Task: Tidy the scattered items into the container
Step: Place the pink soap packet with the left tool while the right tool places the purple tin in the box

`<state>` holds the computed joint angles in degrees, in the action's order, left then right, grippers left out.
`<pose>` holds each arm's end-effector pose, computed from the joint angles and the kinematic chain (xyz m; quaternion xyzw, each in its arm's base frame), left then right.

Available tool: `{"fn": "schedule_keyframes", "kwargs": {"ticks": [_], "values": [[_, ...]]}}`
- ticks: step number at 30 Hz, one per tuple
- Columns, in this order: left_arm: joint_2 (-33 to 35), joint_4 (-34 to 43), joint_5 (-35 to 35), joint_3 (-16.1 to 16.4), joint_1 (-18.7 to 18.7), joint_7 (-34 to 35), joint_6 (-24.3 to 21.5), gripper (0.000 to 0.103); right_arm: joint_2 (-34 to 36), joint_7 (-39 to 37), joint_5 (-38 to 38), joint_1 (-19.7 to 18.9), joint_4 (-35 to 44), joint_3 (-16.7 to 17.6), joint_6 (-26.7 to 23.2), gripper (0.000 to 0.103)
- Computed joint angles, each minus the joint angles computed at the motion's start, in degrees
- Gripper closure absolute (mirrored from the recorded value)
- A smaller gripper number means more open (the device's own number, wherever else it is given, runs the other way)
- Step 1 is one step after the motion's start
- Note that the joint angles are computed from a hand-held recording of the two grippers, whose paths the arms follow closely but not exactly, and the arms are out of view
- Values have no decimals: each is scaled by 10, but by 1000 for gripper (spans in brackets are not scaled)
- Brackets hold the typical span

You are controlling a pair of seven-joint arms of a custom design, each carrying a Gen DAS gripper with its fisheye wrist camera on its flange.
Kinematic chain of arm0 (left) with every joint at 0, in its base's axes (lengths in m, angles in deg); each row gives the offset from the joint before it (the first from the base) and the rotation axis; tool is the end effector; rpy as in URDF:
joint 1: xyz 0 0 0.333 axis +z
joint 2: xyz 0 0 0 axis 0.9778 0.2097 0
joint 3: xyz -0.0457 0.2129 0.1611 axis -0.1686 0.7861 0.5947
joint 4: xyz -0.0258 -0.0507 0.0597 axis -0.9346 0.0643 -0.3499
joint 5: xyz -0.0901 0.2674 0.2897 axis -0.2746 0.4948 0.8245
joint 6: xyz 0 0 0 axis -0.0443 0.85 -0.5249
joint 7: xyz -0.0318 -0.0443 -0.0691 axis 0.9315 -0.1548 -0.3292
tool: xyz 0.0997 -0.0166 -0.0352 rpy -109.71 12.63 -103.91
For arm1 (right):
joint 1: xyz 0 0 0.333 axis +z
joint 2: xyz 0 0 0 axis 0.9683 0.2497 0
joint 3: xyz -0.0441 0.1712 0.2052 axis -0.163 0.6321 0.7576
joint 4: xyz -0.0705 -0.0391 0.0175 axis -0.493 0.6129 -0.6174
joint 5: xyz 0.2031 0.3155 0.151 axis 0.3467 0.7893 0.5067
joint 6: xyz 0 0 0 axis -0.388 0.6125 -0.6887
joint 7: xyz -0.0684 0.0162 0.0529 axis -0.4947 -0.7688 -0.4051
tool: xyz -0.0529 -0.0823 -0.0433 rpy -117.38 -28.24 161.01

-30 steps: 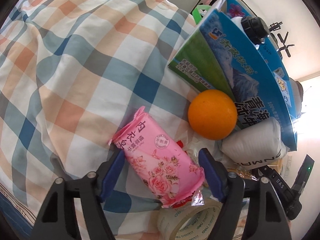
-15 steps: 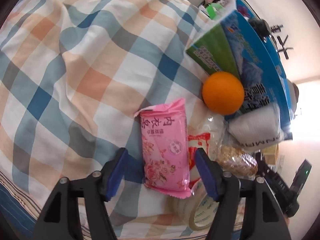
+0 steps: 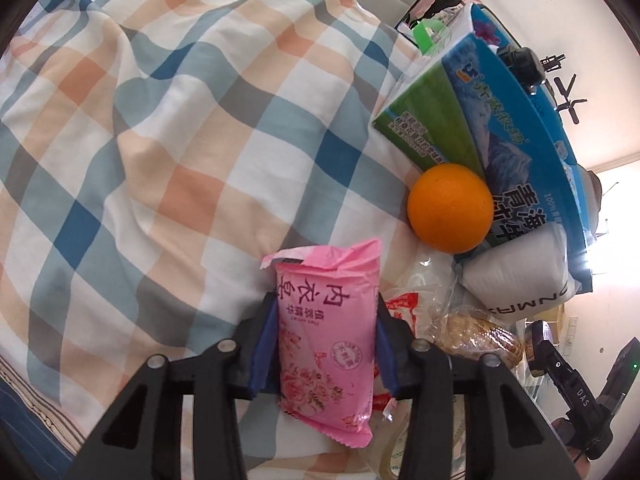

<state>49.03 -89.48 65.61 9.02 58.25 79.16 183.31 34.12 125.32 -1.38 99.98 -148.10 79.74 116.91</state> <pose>0.4686 -0.3543 0.5054 0.8068 -0.5538 0.1993 0.0512 0.4814 0.3110 0.5029 -0.6441 0.7412 -0.0929 0.1644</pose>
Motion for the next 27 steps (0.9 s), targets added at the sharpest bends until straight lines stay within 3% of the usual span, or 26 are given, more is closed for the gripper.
{"fn": "schedule_keyframes", "kwargs": {"ticks": [7, 10, 12, 20, 23, 27], "values": [[-38, 23, 14, 2, 6, 44, -18, 68, -30, 7, -23, 5, -1, 8, 8, 27], [-5, 72, 38, -8, 5, 36, -15, 68, -17, -27, -20, -11, 25, 7, 19, 27], [5, 75, 30, -2, 6, 50, 8, 68, -32, -26, -23, 1, 18, 3, 12, 27], [140, 217, 74, 10, -19, 39, 69, 69, 10, -26, -44, 3, 92, 7, 15, 27], [184, 290, 93, 21, -30, 45, 67, 69, 27, -33, -47, 2, 123, 6, 13, 27], [284, 447, 119, 39, -53, 66, 31, 69, 70, -38, -65, 2, 188, 2, 5, 27]]}}
